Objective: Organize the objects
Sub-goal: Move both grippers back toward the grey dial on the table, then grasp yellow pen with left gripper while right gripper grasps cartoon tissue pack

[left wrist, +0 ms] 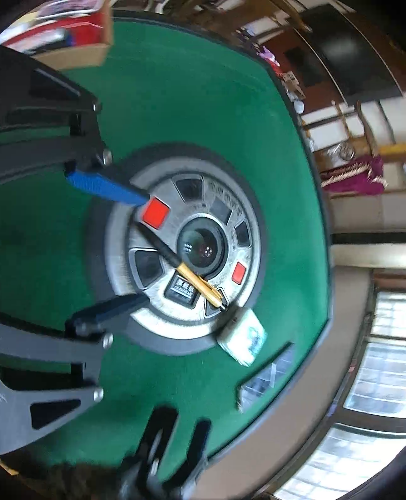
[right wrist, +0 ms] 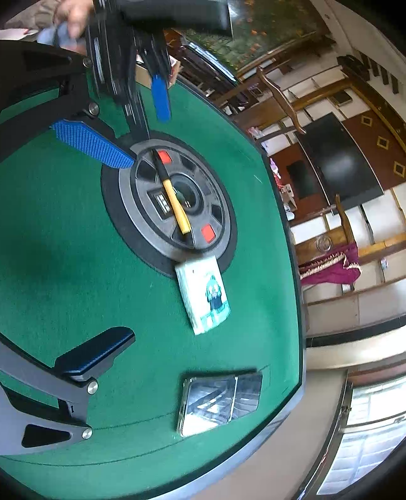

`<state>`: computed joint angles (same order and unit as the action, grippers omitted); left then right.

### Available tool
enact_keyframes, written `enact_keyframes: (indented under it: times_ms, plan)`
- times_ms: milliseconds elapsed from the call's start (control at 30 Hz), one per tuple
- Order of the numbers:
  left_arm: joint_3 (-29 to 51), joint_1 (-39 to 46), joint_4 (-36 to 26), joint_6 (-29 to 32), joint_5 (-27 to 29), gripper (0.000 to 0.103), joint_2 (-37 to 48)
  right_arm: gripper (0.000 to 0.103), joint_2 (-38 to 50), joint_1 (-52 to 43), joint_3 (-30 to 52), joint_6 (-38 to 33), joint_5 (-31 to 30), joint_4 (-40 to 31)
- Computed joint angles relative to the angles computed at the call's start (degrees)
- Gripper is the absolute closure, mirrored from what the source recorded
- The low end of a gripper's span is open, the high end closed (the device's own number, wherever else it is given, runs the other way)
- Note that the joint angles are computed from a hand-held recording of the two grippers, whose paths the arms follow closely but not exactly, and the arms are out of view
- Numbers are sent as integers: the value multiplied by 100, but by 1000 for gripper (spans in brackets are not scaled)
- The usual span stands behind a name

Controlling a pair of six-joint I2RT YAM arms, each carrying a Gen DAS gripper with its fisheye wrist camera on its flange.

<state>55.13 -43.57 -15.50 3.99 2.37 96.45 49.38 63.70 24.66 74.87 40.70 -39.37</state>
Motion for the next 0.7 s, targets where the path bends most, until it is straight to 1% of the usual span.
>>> enact_keyframes:
  times_ms: [67, 133, 167, 367, 433, 500, 533, 633, 667, 700]
  plan:
    - [295, -56, 55, 14, -51, 57, 446, 0, -170, 18, -5, 68, 54, -149]
    - [498, -79, 117, 9, 31, 57, 734, 0, -363, 7, -24, 101, 66, -265]
    - [548, -93, 146, 5, 67, 57, 812, 0, -446, 9, -23, 150, 86, -348]
    - [822, -229, 163, 37, 62, 58, 1112, 0, -686, -174, -97, 40, -14, -353]
    - [868, -301, 136, 64, 70, 64, 1143, 0, -720, -193, -110, 23, -18, -347]
    - [864, -391, 78, 143, 44, 77, 1108, 0, -770, -215, -125, 25, -34, -335]
    - [861, -432, 39, 190, 40, 81, 1091, 0, -814, -275, -157, -27, -74, -288]
    - [960, -497, -122, 215, -5, 90, 1107, 0, -943, -391, -229, -91, -161, -215]
    - [966, -504, -193, 215, 26, 95, 1091, 0, -962, -408, -238, -104, -163, -218]
    - [965, -509, -233, 243, -7, 95, 1071, 0, -976, -407, -239, -90, -137, -252]
